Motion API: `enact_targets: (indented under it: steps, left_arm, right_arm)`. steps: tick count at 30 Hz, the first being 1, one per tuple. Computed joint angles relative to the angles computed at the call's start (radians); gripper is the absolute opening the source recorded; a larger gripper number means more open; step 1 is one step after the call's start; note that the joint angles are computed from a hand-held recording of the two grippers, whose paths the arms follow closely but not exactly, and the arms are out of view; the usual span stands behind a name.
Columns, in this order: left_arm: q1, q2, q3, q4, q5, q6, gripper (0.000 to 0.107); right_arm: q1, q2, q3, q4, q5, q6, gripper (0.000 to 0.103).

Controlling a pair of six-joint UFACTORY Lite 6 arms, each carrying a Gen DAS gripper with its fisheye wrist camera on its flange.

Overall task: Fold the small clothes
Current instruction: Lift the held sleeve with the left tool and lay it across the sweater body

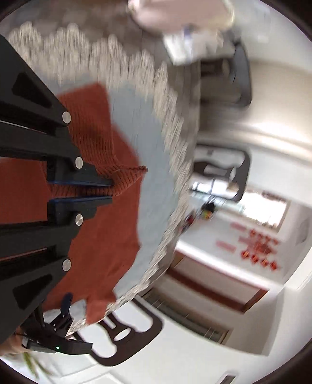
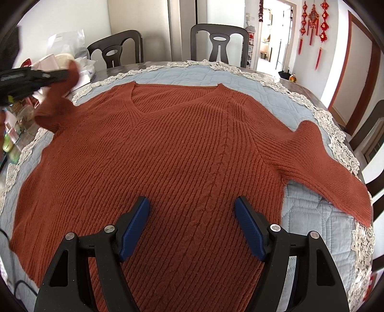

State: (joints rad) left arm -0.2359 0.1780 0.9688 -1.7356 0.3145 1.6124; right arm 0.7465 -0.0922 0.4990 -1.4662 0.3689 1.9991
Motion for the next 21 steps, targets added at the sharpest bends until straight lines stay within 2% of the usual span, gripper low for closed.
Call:
enact_targets:
  steps: [4, 6, 8, 11, 14, 17, 20, 21]
  left_arm:
    - [-0.083, 0.247, 0.167, 0.06, 0.079, -0.087, 0.01]
    - [-0.092, 0.295, 0.192, 0.063, 0.118, -0.097, 0.011]
    - [-0.081, 0.266, 0.147, -0.017, 0.16, -0.009, 0.019]
    - [-0.03, 0.142, 0.022, -0.154, 0.166, 0.161, 0.033]
    - [0.038, 0.04, -0.068, -0.272, 0.144, 0.298, 0.038]
    - [0.12, 0.025, -0.097, -0.296, 0.17, 0.328, 0.039]
    - [0.137, 0.042, -0.091, -0.305, 0.127, 0.334, 0.039]
    - [0.132, 0.062, -0.074, -0.314, 0.11, 0.345, 0.039]
  right_arm:
    - [0.0, 0.001, 0.0, -0.001, 0.0, 0.001, 0.074]
    - [0.001, 0.001, 0.0, -0.001, 0.001, 0.002, 0.074]
    - [0.001, 0.002, 0.0, -0.002, 0.001, 0.002, 0.074]
    - [-0.002, -0.001, -0.002, -0.005, -0.002, 0.004, 0.074]
    - [-0.022, -0.03, -0.019, -0.02, -0.028, 0.018, 0.074]
    - [-0.038, -0.068, 0.003, 0.069, -0.075, -0.046, 0.074]
    - [-0.062, -0.051, 0.074, -0.012, -0.168, 0.016, 0.072]
    - [-0.072, -0.016, 0.113, -0.047, -0.19, 0.042, 0.067]
